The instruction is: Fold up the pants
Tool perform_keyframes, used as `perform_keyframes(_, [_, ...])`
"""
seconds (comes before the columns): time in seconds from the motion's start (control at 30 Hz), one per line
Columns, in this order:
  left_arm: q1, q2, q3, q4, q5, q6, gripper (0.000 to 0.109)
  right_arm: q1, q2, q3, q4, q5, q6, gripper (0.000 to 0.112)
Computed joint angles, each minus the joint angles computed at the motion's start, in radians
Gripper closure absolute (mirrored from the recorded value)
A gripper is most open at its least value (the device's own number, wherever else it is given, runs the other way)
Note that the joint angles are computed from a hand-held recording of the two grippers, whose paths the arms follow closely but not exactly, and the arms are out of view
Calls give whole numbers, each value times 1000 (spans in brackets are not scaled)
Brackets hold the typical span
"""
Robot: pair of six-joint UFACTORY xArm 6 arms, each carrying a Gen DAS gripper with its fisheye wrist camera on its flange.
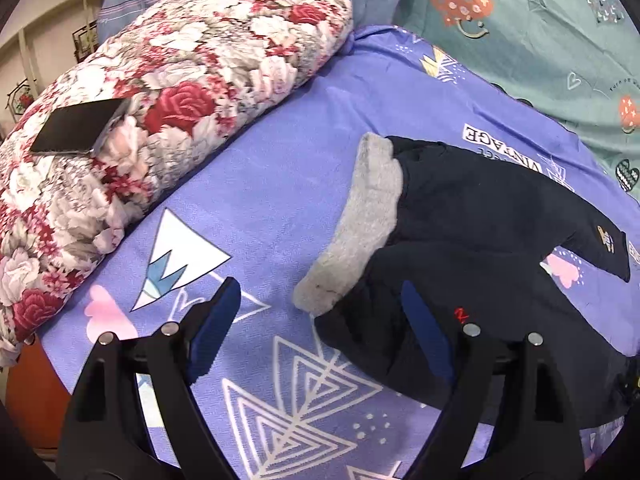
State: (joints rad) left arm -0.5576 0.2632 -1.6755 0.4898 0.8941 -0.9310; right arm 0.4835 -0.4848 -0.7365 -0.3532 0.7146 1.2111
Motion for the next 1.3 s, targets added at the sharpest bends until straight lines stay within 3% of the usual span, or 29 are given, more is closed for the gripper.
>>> perform_keyframes(0.07, [-7,41,-47,-43,-11,48,24,-14,-14,-2,-12,50,10,54])
perform_keyframes(0.13, [-16,74,-70,-84,-34,80,24,-17,-19,-34,-84,159,99,53])
perform_keyframes(0.17, [-21,88,-83,-99,-38,91,24,-23,-31,-34,-94,158,110,53])
perform_keyframes(0.27, [-38,138,-135,-136,-54,135,24,-98,-97,22,-112,9,121,48])
perform_keyframes(0.37, [-57,200,-205,-162,-91,186,24,-200,-38,-16,-135,-83,134,44])
perform_keyframes(0.5, [-79,261,-272,-151,-135,220,22,-328,113,-96,55,-199,-23,44])
perform_keyframes(0.63, [-98,300,-301,-161,-141,242,19,-377,282,-214,139,-215,-95,44])
perform_keyframes(0.9, [-111,351,-329,-230,-72,289,18,-425,481,-406,-1,-233,14,45])
perform_keyframes(0.93, [-109,356,-334,-237,-68,286,18,-429,498,-427,-7,-231,18,48])
perform_keyframes(1.0, [-108,359,-336,-237,-68,282,18,-440,522,-448,75,-245,-53,83])
perform_keyframes(1.07, [-107,368,-350,-232,-57,287,18,-452,514,-431,191,-291,-111,93])
perform_keyframes(1.13, [-110,370,-354,-226,-50,288,18,-462,485,-420,153,-310,-105,98])
perform_keyframes(1.23, [-109,362,-341,-226,-60,289,18,-457,434,-447,-82,-230,-21,100])
perform_keyframes(1.3, [-106,362,-342,-234,-61,294,18,-453,402,-451,-168,-179,-7,100])
